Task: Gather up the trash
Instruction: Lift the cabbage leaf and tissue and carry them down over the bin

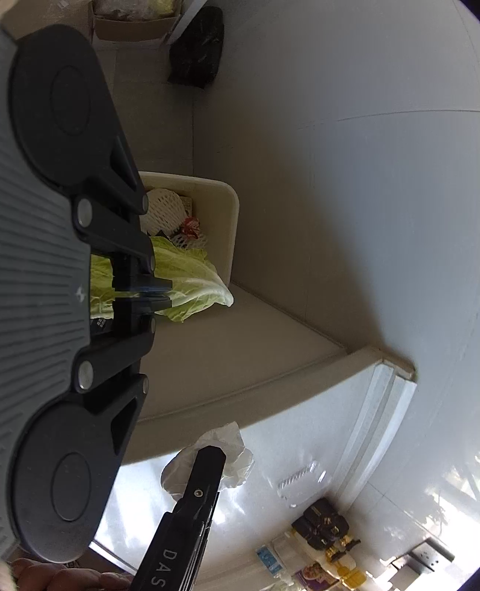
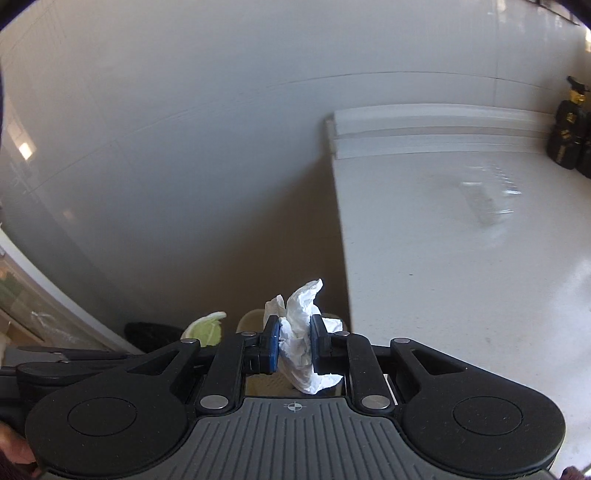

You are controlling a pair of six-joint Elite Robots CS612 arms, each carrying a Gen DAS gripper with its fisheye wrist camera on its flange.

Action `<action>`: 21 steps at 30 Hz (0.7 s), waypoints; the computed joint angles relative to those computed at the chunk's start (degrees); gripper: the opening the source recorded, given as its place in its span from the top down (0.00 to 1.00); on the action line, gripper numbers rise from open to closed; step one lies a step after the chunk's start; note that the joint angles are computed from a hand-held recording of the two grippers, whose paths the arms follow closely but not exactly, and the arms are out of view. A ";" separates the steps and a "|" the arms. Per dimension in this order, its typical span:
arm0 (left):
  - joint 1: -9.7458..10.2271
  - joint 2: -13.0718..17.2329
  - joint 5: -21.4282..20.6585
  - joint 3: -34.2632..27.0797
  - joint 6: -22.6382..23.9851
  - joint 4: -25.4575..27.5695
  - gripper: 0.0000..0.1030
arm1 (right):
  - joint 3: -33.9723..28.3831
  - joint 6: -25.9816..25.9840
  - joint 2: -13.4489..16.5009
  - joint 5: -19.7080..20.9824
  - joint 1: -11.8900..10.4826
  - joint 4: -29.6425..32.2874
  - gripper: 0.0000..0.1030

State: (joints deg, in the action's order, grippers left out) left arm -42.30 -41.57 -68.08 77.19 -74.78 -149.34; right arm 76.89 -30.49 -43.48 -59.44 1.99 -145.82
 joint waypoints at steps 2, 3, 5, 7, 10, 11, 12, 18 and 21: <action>0.28 0.16 -0.60 0.65 -1.52 -0.70 0.98 | -0.91 -2.06 0.63 -0.40 0.76 1.44 0.84; 0.42 0.29 -0.89 0.85 -2.18 -1.02 0.98 | -1.46 -2.88 1.00 -0.54 1.10 2.29 0.84; 0.76 0.78 -1.46 0.80 -3.43 -1.02 0.98 | -2.73 -4.02 1.83 -0.91 1.76 4.22 0.84; 1.08 1.22 -2.09 0.56 -4.06 0.10 0.98 | -3.99 -4.85 2.63 -1.59 2.38 6.13 0.84; 1.64 2.01 -3.10 -0.25 -4.17 2.19 0.98 | -5.45 -5.85 3.68 -3.61 3.29 7.98 0.84; 1.86 2.28 -3.44 -0.52 -4.54 2.64 0.98 | -6.22 -6.20 4.21 -4.58 3.60 8.58 0.84; 2.07 2.52 -3.81 -0.69 -4.89 2.81 0.98 | -6.47 -6.59 4.46 -5.65 3.89 8.83 0.84; 3.31 4.33 -5.78 -2.17 -6.38 3.21 0.97 | -9.27 -8.26 6.46 -8.84 5.13 12.34 0.84; 3.94 5.12 -6.74 -2.55 -7.52 2.76 0.97 | -11.22 -8.51 7.73 -9.71 5.34 14.62 0.84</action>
State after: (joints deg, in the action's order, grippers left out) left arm -38.36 -36.46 -74.82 74.64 -82.30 -146.58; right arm 65.67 -39.01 -35.75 -69.15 7.33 -131.21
